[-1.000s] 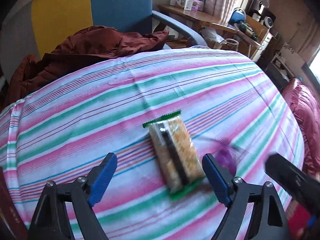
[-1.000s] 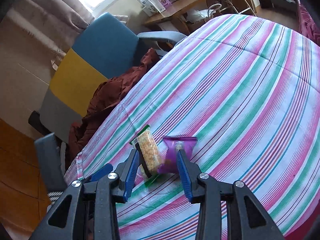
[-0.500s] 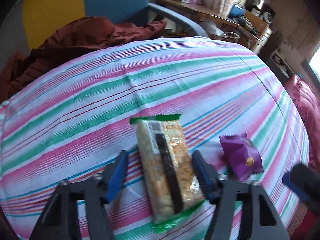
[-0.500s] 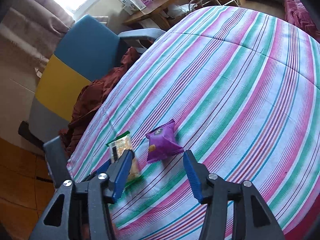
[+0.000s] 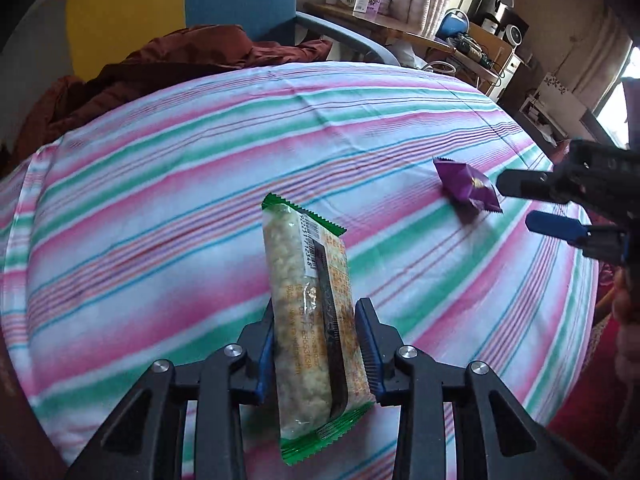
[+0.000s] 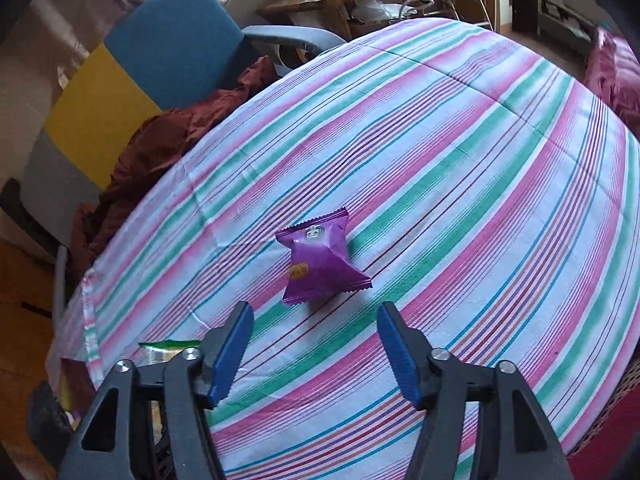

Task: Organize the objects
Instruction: 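Carry the granola bar with the left gripper while the right carries the packet to the tray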

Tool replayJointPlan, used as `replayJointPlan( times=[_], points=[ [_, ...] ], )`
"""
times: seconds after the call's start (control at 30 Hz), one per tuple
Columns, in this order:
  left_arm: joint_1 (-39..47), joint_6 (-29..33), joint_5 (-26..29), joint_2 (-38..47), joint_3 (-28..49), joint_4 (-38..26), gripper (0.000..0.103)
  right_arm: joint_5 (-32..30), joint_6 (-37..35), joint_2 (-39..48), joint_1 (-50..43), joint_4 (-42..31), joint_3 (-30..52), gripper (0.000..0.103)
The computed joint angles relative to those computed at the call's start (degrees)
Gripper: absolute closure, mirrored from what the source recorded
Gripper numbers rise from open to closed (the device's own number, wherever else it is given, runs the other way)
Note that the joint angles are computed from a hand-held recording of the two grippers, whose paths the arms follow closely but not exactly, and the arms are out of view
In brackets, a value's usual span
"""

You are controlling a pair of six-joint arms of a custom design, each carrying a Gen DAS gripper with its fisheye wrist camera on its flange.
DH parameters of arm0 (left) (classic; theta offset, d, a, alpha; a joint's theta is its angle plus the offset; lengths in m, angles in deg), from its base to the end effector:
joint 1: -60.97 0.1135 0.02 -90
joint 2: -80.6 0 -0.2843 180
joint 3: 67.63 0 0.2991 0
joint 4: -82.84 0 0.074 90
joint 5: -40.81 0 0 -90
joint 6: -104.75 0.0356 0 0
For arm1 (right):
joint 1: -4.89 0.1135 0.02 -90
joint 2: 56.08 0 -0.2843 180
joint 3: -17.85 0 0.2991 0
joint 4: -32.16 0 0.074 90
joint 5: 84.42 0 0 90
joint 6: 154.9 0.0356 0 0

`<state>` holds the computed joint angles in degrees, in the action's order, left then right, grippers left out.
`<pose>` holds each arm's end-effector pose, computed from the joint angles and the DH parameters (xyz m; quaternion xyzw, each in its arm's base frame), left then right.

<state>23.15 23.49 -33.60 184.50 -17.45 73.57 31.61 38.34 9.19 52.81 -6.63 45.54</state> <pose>0.2425 -0.2004 0.0519 0.4098 0.8724 -0.1857 0.1909 0.1209 0.1106 0.0863 0.4728 0.8445 0.0563 0.2454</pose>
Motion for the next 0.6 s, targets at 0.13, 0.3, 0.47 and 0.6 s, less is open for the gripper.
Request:
replayJointPlan(
  times=[0.13,0.3,0.47,0.6],
  points=[
    [1.6,1.5,1.8,-1.3,-1.7,0.0,0.066,-2.6,-10.4,5.6,-5.2,-3.9,5.1,0.029],
    [2.2,1.5,2.6,-1.6,-2.4,0.3,0.066,-5.0,-23.1,12.3,-16.6,-4.0,7.1,0.021],
    [2.7,2.0,2.7,-2.7,-4.2,1.9,0.066,-10.3,-31.8,17.5,-21.3,11.2,3.9,0.065],
    [3.0,1.6,2.5,-3.5,-5.0,2.2,0.068,-7.6,-32.5,17.5,-17.8,9.7,5.1,0.066]
  ],
)
